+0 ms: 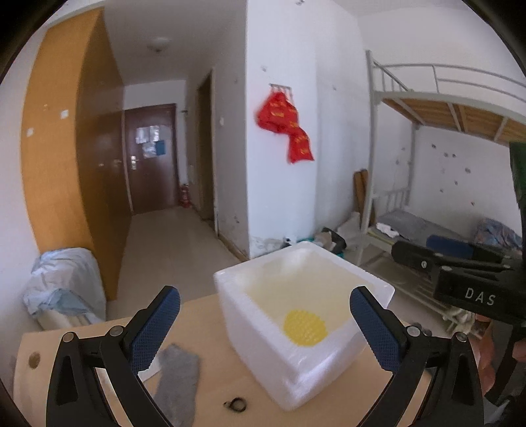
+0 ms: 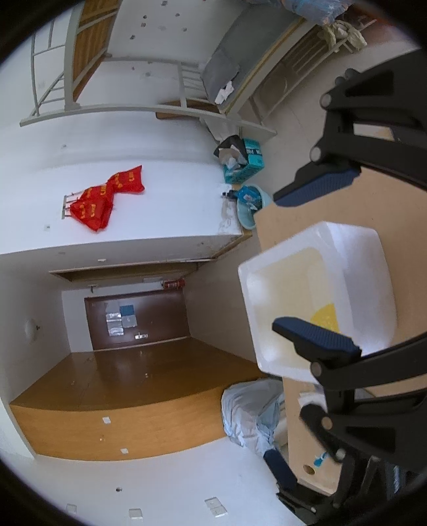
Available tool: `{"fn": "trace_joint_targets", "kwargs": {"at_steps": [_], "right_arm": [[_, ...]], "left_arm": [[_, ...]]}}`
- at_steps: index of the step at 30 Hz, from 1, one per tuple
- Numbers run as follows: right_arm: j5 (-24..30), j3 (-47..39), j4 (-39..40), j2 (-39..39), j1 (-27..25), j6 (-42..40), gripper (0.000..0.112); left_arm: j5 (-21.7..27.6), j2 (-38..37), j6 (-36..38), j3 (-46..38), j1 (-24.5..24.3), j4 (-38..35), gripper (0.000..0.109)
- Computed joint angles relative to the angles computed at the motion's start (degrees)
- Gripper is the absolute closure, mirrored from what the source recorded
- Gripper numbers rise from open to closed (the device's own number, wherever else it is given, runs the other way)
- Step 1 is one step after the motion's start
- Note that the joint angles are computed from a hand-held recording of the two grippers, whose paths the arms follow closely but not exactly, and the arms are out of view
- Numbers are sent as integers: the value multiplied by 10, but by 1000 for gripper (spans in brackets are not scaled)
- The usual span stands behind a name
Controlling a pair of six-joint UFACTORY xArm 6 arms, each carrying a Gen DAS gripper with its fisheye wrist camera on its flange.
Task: Organize soft objects
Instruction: 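Withdraw the left gripper from the box back toward the table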
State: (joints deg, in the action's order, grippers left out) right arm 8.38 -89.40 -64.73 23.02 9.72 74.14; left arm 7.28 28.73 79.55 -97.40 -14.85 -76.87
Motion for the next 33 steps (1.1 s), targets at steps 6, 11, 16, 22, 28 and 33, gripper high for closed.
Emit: {"fn": "trace_joint_targets", "kwargs": {"at_steps": [6,11,16,22,28,33], "right_arm": [[-33,47,-87,-41,15,74,39],[-51,74,-123,-62,36,94,39],[-68,84,-158,-69,53,116,39],[-87,88,-182,-68,69,119,39],[-91,87,-151,-52,87,74,39],[-95,86,-65,-32,104,-15,39]], "left_arm": [[-20,-83,135,89,10,-144,6],[-28,-138,235,142,23,-259,6],[-34,-178,293,186,43,-336,6],[-39,-216,401,226,75,-457,6],[-36,-244,483,259,113,-551,6],[-29,-252,527,276,142,-591,6]]}}
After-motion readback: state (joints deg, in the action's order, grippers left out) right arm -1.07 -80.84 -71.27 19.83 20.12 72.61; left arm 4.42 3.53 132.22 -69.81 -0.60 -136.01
